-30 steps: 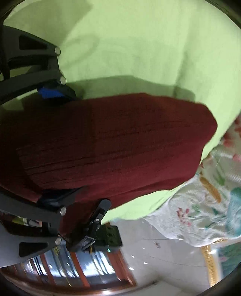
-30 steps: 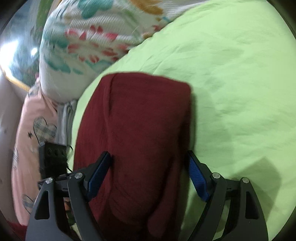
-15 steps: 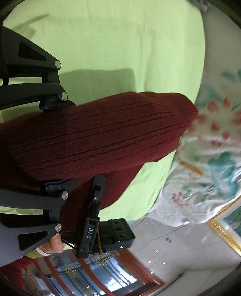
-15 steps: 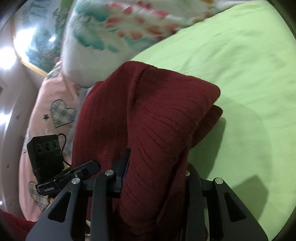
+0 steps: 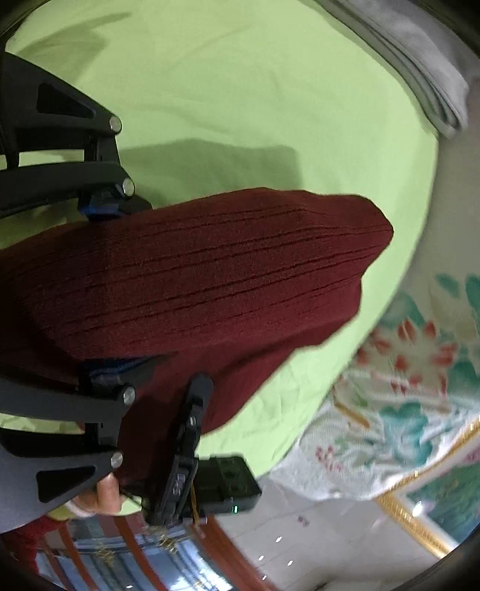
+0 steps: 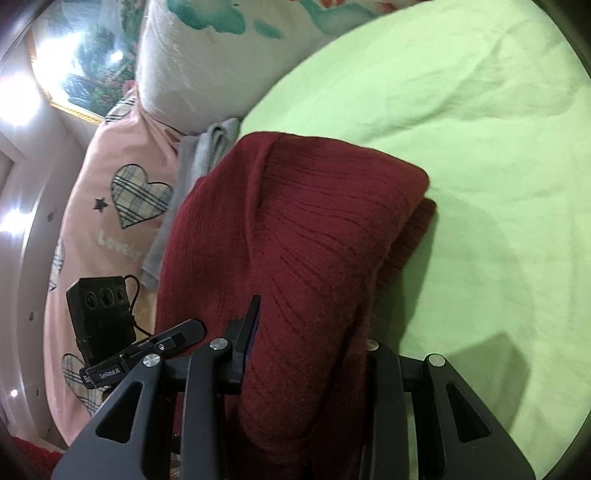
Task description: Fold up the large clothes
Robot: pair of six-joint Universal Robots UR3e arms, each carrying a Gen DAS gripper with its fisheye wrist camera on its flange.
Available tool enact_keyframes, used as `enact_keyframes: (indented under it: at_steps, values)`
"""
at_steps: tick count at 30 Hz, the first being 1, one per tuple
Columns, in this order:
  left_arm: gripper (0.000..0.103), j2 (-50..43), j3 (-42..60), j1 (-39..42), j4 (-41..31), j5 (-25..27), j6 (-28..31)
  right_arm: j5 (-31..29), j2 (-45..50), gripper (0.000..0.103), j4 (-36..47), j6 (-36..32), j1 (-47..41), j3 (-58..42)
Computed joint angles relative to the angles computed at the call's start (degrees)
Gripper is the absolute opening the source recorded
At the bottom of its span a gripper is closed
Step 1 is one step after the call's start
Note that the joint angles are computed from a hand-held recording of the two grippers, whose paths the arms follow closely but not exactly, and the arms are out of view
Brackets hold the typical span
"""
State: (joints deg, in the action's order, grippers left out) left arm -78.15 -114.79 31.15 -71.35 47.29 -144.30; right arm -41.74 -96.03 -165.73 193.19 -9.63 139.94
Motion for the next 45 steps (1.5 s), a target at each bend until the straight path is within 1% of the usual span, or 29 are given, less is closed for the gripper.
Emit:
enact_keyframes:
  at_steps: [2, 3, 4, 6, 8, 10, 12, 14, 16, 17, 18, 19, 21, 22, 23, 24, 25, 26, 27, 29, 30, 31, 33, 35, 36, 37, 38, 40, 45]
  values:
    - [0.067, -0.45, -2.14, 0.81, 2.5, -0.4, -1.34, 0.25, 0.46, 0.04, -0.23, -0.17, -0.8, 0.66]
    - [0.074, -0.99, -2.63, 0.74, 3.78, -0.4, -2.51, 0.22, 0.63, 0.045, -0.59, -0.18, -1.09, 1.23]
    - [0.079, -1.53, -3.14, 0.36, 5.67, 0.11, -4.03, -0.21, 0.72, 0.047, -0.92, -0.01, -1.14, 1.52]
    - [0.082, -1.46, -4.42, -0.81, 9.73, 1.53, -6.25, -1.01, 0.8, 0.056, -1.82, 0.78, -1.13, 2.28]
    - [0.082, 0.33, -5.14, -1.26, 11.38, 3.09, -7.42, -0.6, -0.5, 0.059, -0.89, 0.76, -1.85, 3.2]
    - [0.081, 3.63, -5.79, -0.43, 10.75, 4.45, -7.04, -1.26, -2.85, 0.062, 1.65, 0.81, -2.01, 2.89]
    - [0.08, 8.59, -6.34, 1.21, 9.22, 4.72, -5.91, -3.21, -8.22, 0.064, 6.22, 0.04, -2.94, 2.76]
    - [0.08, 13.17, -6.68, 5.0, 5.57, 1.99, -2.89, -3.33, -12.54, 0.065, 8.35, -0.34, -4.8, 3.16]
    - [0.079, 16.43, -6.54, 9.38, 1.26, -2.35, -0.33, -1.97, -15.26, 0.065, 10.11, -0.69, -7.19, 2.99]
    - [0.078, 16.96, -6.41, 10.62, 0.17, -3.62, 0.2, -1.74, -14.58, 0.065, 10.45, -0.71, -7.36, 1.92]
    - [0.071, 17.11, -6.14, 11.68, -0.67, -4.79, 0.41, -3.38, -12.09, 0.065, 10.44, 0.03, -6.06, -0.6]
    - [0.061, 17.19, -5.89, 12.49, -1.53, -5.7, 0.66, -4.83, -10.54, 0.065, 9.94, 0.71, -5.01, -1.85]
    - [0.048, 17.39, -5.01, 14.68, -7.49, -8.49, 4.69, -7.95, -4.56, 0.064, 7.76, 2.94, -1.73, -5.51]
    - [0.042, 16.84, -4.61, 14.6, -9.51, -9.73, 6.07, -8.58, -3.21, 0.061, 7.43, 3.38, -0.83, -6.27]
    - [0.039, 16.08, -4.37, 14.4, -11.12, -10.46, 7.8, -9.83, -0.84, 0.039, 6.78, 4.18, 1.01, -7.94]
    - [0.036, 15.05, -4.07, 13.43, -11.61, -10.26, 8.68, -11.83, 0.83, 0.031, 6.69, 4.77, 3.0, -9.74]
    - [0.035, 13.93, -4.03, 12.1, -10.95, -9.25, 8.8, -12.76, 1.02, 0.028, 5.67, 5.13, 3.85, -10.0]
    - [0.035, 13.55, -4.86, 10.49, -8.05, -8.03, 7.4, -13.01, 0.3, 0.022, 3.98, 5.53, 4.17, -9.48]
    - [0.035, 13.38, -5.29, 9.27, -6.12, -7.4, 6.58, -11.9, -1.84, 0.019, 1.47, 6.19, 3.39, -7.63]
    - [0.035, 13.53, -4.37, 8.55, -8.68, -7.64, 9.13, -8.85, -7.18, 0.016, -0.53, 5.77, -0.13, -3.1]
    - [0.035, 13.14, -3.71, 7.71, -9.77, -7.69, 10.07, -8.6, -9.27, 0.015, -0.41, 5.58, -1.31, -1.55]
    - [0.035, 12.69, -3.52, 5.81, -8.66, -6.48, 9.86, -9.38, -10.22, 0.015, -0.03, 5.55, -1.71, -0.74]
    - [0.035, 11.53, -5.95, -0.99, 3.77, 0.28, 3.74, -11.71, -7.79, 0.015, 2.01, 4.84, -1.63, -0.99]
    - [0.035, 9.91, -7.83, -4.87, 11.79, 4.63, 0.29, -9.7, -4.25, 0.02, -0.03, 5.08, -3.4, 0.71]
    - [0.035, 9.32, -7.99, -5.14, 12.51, 4.66, 0.12, -9.22, -2.67, 0.023, -0.9, 5.23, -3.7, 1.05]
    - [0.035, 8.62, -7.5, -4.99, 11.93, 4.35, -0.16, -10.55, -2.58, 0.026, -0.63, 5.53, -3.21, 0.63]
    - [0.035, 8.42, -7.08, -4.8, 11.13, 4.14, -0.3, -11.52, -2.91, 0.032, -0.35, 5.96, -2.77, 0.27]
    - [0.035, 8.38, -6.68, -5.27, 11.02, 4.66, -0.47, -12.43, -6.28, 0.033, 2.47, 5.62, -3.12, 0.01]
    - [0.035, 10.27, -10.07, -6.96, 16.64, 7.22, -1.91, -17.23, -18.69, 0.035, 8.79, 7.77, -2.72, -0.1]
